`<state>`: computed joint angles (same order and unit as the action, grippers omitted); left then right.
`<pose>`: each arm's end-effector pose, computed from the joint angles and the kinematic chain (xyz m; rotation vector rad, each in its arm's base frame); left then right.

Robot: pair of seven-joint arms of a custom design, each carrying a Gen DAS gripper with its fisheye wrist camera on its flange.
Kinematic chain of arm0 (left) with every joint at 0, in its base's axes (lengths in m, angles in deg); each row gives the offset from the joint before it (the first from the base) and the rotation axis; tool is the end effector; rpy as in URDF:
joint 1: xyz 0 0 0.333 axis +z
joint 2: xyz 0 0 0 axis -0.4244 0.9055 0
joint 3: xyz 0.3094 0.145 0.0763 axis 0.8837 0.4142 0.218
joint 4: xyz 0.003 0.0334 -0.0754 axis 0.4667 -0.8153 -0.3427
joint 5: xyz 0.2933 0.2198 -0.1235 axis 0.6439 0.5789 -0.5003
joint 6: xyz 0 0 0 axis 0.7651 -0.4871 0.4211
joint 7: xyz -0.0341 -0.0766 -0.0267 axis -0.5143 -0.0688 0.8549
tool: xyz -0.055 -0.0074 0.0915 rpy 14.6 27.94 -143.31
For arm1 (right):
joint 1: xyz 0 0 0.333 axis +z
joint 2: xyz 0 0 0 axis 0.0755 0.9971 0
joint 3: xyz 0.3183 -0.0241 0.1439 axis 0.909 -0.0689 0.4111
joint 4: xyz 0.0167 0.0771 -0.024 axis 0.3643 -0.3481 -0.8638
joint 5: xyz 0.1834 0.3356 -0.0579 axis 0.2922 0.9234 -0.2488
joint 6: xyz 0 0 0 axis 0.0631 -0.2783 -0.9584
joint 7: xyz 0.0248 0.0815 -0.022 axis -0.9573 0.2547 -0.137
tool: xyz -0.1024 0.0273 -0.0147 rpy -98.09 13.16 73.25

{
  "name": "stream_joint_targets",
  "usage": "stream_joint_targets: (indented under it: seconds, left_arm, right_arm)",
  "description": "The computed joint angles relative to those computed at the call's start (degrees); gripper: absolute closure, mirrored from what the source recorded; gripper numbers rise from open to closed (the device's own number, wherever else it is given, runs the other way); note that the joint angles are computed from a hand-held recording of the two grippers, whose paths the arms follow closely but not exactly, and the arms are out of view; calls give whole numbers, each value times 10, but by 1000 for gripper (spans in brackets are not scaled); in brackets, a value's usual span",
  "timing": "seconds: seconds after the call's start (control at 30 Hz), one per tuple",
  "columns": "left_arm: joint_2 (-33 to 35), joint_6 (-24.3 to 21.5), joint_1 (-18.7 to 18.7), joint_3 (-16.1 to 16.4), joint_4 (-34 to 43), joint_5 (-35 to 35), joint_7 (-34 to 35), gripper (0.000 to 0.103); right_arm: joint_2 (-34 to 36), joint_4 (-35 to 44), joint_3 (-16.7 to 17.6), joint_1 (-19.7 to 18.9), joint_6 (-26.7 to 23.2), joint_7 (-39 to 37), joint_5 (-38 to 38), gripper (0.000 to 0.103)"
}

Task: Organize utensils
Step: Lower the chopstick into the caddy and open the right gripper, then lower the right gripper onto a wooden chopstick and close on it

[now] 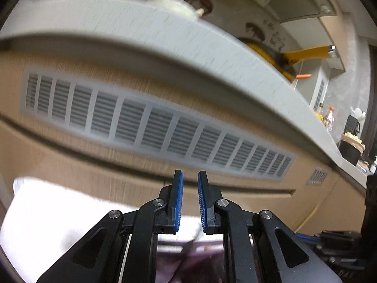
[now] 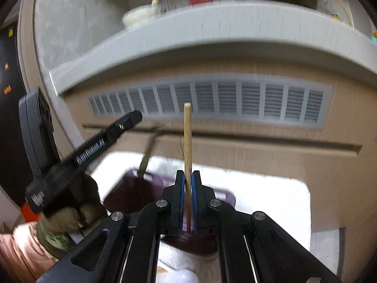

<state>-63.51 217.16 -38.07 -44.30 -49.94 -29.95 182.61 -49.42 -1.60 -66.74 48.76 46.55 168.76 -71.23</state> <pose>0.5895 -0.2906 0.5838 -1.4501 1.8349 -1.6429 0.4703 0.5154 0.6113 -1.5998 1.6246 -0.7116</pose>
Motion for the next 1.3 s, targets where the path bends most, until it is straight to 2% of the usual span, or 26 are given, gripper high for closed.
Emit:
stream_joint_targets:
  seconds: [0.07,0.17,0.2,0.33,0.43,0.6,0.73,0.77,0.83,0.9,1.0,1.2,1.27,1.3]
  left_arm:
    - [-15,-17,0,12,-27,40,-59,82]
    - [-60,-33,5,24,-81,66,-101,68]
    - [-75,-38,1,31,-101,88,-121,60]
    - [-139,-67,-17,62,-187,214,-211,42]
    - [-186,-93,-29,81,-253,301,-263,34]
    - [-249,-130,-56,120,-336,332,-257,31]
    - [-280,-220,-63,153,-376,379,-278,31]
    - [-283,-232,-61,156,-381,388,-288,31]
    - [-295,-252,-56,158,-399,412,-312,31]
    - [-311,-266,-57,164,-418,422,-318,31]
    - [-330,-290,-63,170,-438,436,-319,31]
    - [-333,-314,-61,171,-448,464,-358,31]
    - [-333,-348,-69,185,-447,441,-349,31]
    - [-340,-347,-71,184,-452,433,-341,31]
  right_arm:
    - [-3,-9,2,5,-14,3,0,86]
    - [-16,-26,6,17,-50,18,-20,71]
    - [-20,-33,10,21,-65,22,-26,69]
    - [-41,-70,28,22,-100,41,-26,58]
    - [-50,-88,42,23,-125,59,-25,46]
    - [-69,-126,62,21,-133,97,-14,29]
    - [-58,-125,75,28,-148,100,-5,15]
    - [-55,-122,77,33,-158,97,-1,9]
    - [-46,-119,80,44,-173,95,4,5]
    - [-36,-115,82,51,-176,90,15,5]
    - [-21,-114,85,57,-152,64,54,5]
    - [-18,-153,87,53,-13,57,152,5]
    - [-1,-132,86,66,-20,31,161,6]
    - [4,-123,82,76,-33,28,156,7]
